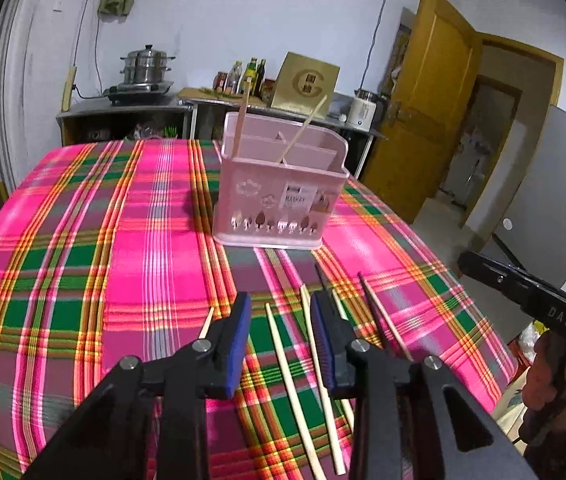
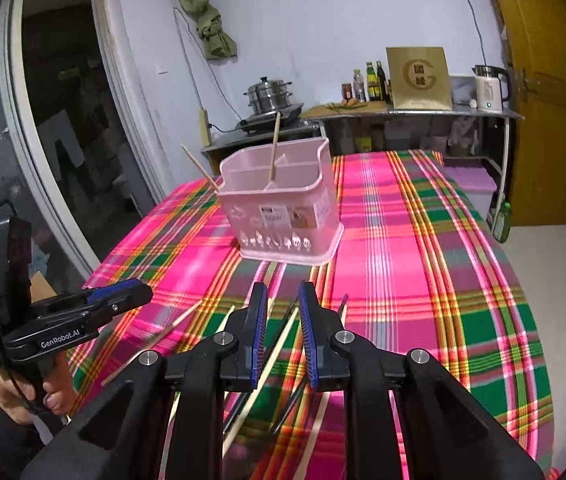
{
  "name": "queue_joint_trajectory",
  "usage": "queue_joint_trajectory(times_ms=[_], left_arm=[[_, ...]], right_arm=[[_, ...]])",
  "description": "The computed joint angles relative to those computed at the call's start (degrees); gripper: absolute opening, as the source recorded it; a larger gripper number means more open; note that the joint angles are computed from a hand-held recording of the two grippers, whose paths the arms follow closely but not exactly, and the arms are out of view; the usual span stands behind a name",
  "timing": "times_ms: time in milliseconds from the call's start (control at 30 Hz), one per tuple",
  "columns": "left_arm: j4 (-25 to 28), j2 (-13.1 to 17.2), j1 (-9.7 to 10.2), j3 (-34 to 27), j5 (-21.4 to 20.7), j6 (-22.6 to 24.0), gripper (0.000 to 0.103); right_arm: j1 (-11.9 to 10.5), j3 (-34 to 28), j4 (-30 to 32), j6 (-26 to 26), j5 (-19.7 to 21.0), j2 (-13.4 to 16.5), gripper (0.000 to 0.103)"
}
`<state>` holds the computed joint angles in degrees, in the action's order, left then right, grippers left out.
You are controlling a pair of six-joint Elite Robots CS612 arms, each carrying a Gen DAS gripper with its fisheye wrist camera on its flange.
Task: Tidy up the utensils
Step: 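Grasp a light chopstick with the left tool while the right tool grasps a dark chopstick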
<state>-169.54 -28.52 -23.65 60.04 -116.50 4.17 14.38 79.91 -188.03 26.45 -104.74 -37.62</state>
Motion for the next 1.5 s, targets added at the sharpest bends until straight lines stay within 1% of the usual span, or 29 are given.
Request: queue_joint_trajectory(times_ms=[200,300,400,500,633,867,1000,1267,1500], left_arm=[[2.2,0.3,-0.37,-0.1,0.8,1.2,0.032],[4.1,0.7,-0.65,-0.7,1.5,1.7,0.032],[6.4,1.2,-0.97,-1.6,2.1,2.1,0.032],[8.6,1.8,-1.29,-2.6,2.7,2.7,0.032],[12.0,2.7,-1.63,-4.4,3.8,2.9,0.031],[15.6,3.9,-2.13,-6.5,5.6,3.6,0.025],[15.9,4.2,-2.24,-7.0,5.9,3.9,0.024],[16.2,4.4,-2.57,-7.7,7.4,5.2,0.02],[17.4,4.3,-3.39,-8.0,10.8,8.1,0.019]], right_arm=[[-0.2,-0.4,1.6,1.1,0.6,0.6,0.017],[-0.3,-0.9,2.5,1.2,1.1,1.0,0.016],[-0.4,-1.6,4.2,1.5,1.5,1.5,0.016],[-0.8,-2.1,6.1,2.9,3.1,2.1,0.015],[-1.3,-3.0,10.3,4.9,4.2,2.9,0.015],[-1.8,-4.2,14.0,6.2,4.9,3.7,0.015],[-1.9,-4.9,15.3,6.0,5.1,4.0,0.015],[-2.4,-8.0,19.8,6.1,5.5,5.3,0.015],[-2.5,-11.1,24.2,5.3,4.7,6.2,0.015]])
